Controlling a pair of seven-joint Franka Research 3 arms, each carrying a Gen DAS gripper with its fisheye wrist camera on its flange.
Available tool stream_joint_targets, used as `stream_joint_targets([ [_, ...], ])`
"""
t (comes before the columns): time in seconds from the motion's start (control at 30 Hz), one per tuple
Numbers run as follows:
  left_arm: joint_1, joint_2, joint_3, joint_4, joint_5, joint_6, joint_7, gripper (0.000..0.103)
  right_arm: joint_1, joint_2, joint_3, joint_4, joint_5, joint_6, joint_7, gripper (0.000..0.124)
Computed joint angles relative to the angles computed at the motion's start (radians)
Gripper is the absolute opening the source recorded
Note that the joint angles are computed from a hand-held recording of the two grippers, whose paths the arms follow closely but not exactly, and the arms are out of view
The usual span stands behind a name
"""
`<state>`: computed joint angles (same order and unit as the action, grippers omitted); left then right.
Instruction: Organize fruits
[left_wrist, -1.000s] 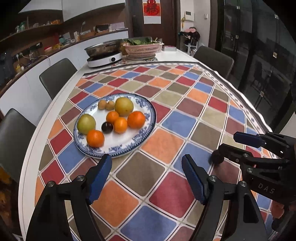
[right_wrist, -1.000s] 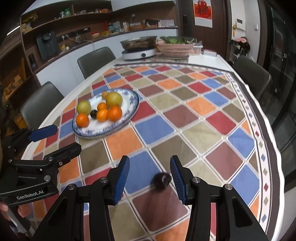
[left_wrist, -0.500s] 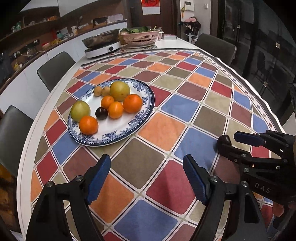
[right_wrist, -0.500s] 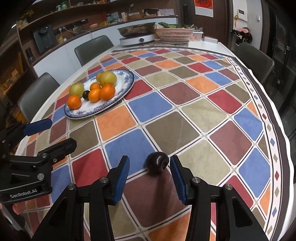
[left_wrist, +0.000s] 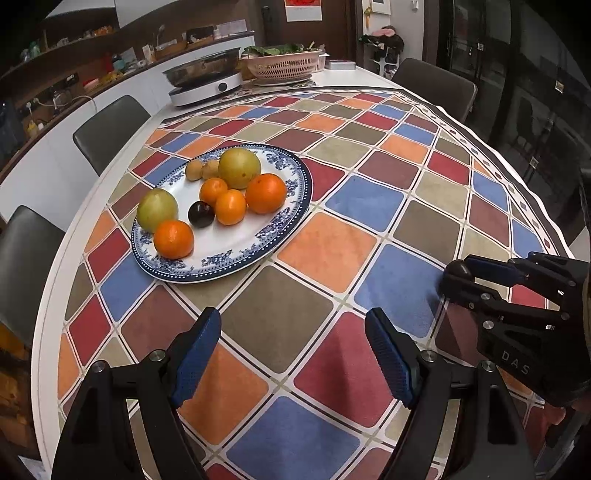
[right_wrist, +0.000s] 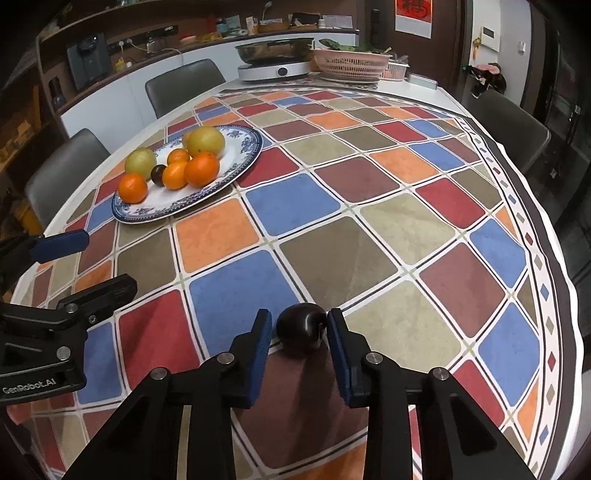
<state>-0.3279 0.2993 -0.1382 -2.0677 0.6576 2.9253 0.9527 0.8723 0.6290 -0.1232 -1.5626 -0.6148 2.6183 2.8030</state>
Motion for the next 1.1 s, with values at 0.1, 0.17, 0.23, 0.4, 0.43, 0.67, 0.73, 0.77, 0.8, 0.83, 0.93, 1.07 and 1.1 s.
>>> stream_joint_targets([
  [0.1, -0.002, -0.001, 0.003, 0.000, 0.003, 0.000, -0.004, 0.080, -0.004, 0.005, 0.005, 0.006, 0.008, -0.010, -0.012, 0.032],
  [0.17, -0.002, -0.003, 0.005, -0.002, 0.006, 0.002, -0.008, 0.080, -0.008, 0.007, 0.008, 0.008, 0.019, -0.015, -0.018, 0.032],
  [0.23, -0.002, -0.005, 0.005, -0.004, 0.010, 0.005, -0.010, 0.080, -0.011, 0.009, 0.011, 0.007, 0.029, -0.015, -0.020, 0.028],
  [0.4, 0.000, -0.010, 0.007, -0.009, 0.018, 0.012, -0.017, 0.080, 0.000, 0.006, -0.002, -0.002, 0.023, -0.003, 0.005, 0.028],
  [0.43, -0.002, -0.011, 0.010, -0.009, 0.024, 0.013, -0.022, 0.080, 0.003, 0.004, -0.005, -0.004, 0.018, -0.001, 0.011, 0.028],
  [0.67, -0.003, -0.035, 0.035, -0.034, 0.073, 0.032, -0.073, 0.080, 0.022, -0.005, -0.009, 0.009, -0.015, 0.007, 0.022, 0.028],
  [0.73, 0.001, -0.045, 0.042, -0.044, 0.095, 0.040, -0.095, 0.080, 0.026, -0.004, -0.008, 0.021, -0.026, 0.011, 0.022, 0.028],
  [0.77, 0.002, -0.051, 0.047, -0.050, 0.107, 0.044, -0.109, 0.080, 0.029, 0.000, -0.008, 0.033, -0.030, 0.011, 0.020, 0.028],
  [0.8, 0.003, -0.058, 0.054, -0.056, 0.125, 0.048, -0.127, 0.080, 0.031, 0.003, -0.007, 0.043, -0.033, 0.011, 0.019, 0.028],
  [0.83, 0.007, -0.064, 0.057, -0.060, 0.137, 0.050, -0.139, 0.080, 0.032, 0.007, -0.007, 0.054, -0.035, 0.012, 0.017, 0.028],
  [0.93, 0.018, -0.086, 0.071, -0.077, 0.189, 0.058, -0.188, 0.080, 0.038, 0.026, -0.006, 0.096, -0.037, 0.012, 0.004, 0.028],
  [1.07, 0.043, -0.114, 0.082, -0.095, 0.272, 0.075, -0.269, 0.080, 0.051, 0.061, -0.010, 0.171, -0.033, 0.002, -0.020, 0.028],
  [1.1, 0.053, -0.119, 0.080, -0.097, 0.282, 0.077, -0.278, 0.080, 0.053, 0.068, -0.011, 0.186, -0.031, 0.002, -0.025, 0.028],
])
